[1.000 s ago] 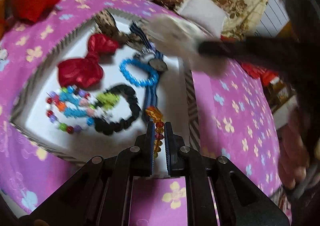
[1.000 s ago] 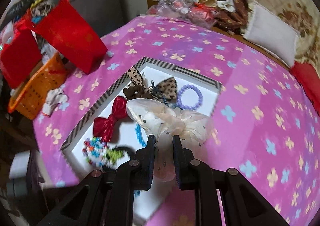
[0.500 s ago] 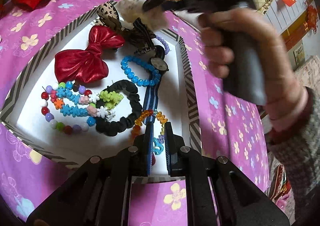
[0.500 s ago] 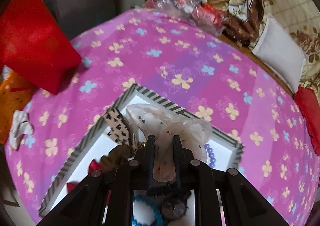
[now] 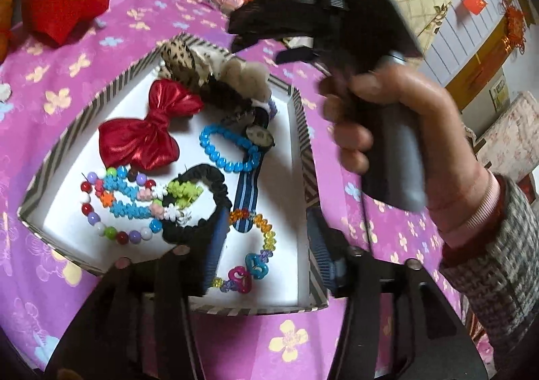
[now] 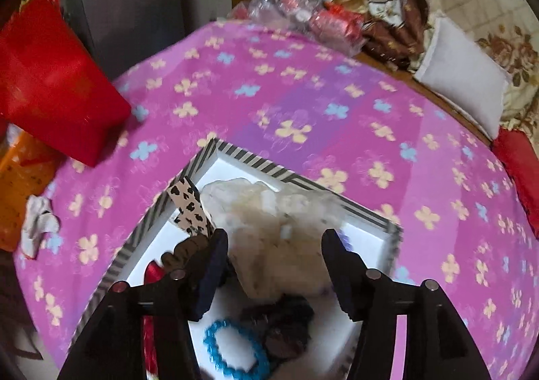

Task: Organize jewelry
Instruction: 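Open both grippers over the tray and withdraw them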

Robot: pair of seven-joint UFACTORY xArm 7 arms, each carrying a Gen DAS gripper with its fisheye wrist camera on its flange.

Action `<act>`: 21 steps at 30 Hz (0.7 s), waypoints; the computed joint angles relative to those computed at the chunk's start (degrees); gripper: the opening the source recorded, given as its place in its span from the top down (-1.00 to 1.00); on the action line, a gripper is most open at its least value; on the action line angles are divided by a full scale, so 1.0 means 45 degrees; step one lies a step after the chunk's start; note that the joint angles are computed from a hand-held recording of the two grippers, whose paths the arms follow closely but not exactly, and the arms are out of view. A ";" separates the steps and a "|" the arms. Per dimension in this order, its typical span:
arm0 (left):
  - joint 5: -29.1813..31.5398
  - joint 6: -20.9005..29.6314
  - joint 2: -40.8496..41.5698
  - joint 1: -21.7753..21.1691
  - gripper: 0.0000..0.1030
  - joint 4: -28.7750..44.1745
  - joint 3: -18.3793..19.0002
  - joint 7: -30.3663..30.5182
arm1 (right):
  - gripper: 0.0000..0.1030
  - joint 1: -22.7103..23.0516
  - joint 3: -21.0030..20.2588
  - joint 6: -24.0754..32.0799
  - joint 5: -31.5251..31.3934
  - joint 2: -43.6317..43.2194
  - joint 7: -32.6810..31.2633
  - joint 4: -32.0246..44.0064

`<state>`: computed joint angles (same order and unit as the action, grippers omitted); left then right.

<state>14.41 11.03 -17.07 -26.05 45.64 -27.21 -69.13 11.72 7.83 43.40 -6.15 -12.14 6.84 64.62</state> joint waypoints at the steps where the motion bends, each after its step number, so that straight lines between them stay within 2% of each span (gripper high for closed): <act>1: 0.0160 0.0065 -0.0070 0.0158 -0.04 0.0007 -0.0142 -0.0162 | -0.13 -0.0039 -0.0046 -0.0051 -0.0046 -0.0395 0.0010 -0.0272; 4: 0.0635 0.0614 -0.0097 0.0496 -0.05 0.0211 -0.0511 -0.0607 | -0.28 -0.0364 -0.0145 -0.0101 -0.0384 -0.1986 0.0103 -0.1387; 10: 0.2266 0.1861 -0.0067 0.1014 -0.05 0.0897 -0.1174 -0.1876 | -0.30 -0.1335 -0.0534 0.0901 -0.0767 -0.5913 -0.0375 -0.4053; 14: 0.4567 0.3721 -0.0196 0.1586 -0.05 0.1707 -0.2246 -0.3641 | -0.31 -0.2131 -0.0737 0.2282 -0.1247 -0.8701 -0.1019 -0.5506; 16: 0.5799 0.5025 -0.0412 0.1799 -0.05 0.2144 -0.2944 -0.4727 | -0.31 -0.2483 -0.0988 0.3123 -0.1366 -1.0173 -0.1430 -0.6054; 18: 0.6463 0.6220 -0.0461 0.1766 -0.06 0.2553 -0.3384 -0.5489 | -0.31 -0.2786 -0.1298 0.3798 -0.1314 -1.1460 -0.1769 -0.6407; 19: 0.6766 0.7197 -0.0416 0.1746 -0.11 0.2967 -0.3778 -0.5873 | -0.31 -0.2951 -0.1450 0.4115 -0.1301 -1.1988 -0.1948 -0.6500; 21: 0.7293 0.8264 -0.0304 0.1562 -0.21 0.3562 -0.4198 -0.6266 | -0.31 -0.3281 -0.1735 0.4774 -0.1245 -1.2897 -0.2272 -0.6542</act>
<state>47.23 48.21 -18.44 -19.02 61.67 -46.10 -97.32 -3.04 0.03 64.88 -11.75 -70.18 -3.38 35.18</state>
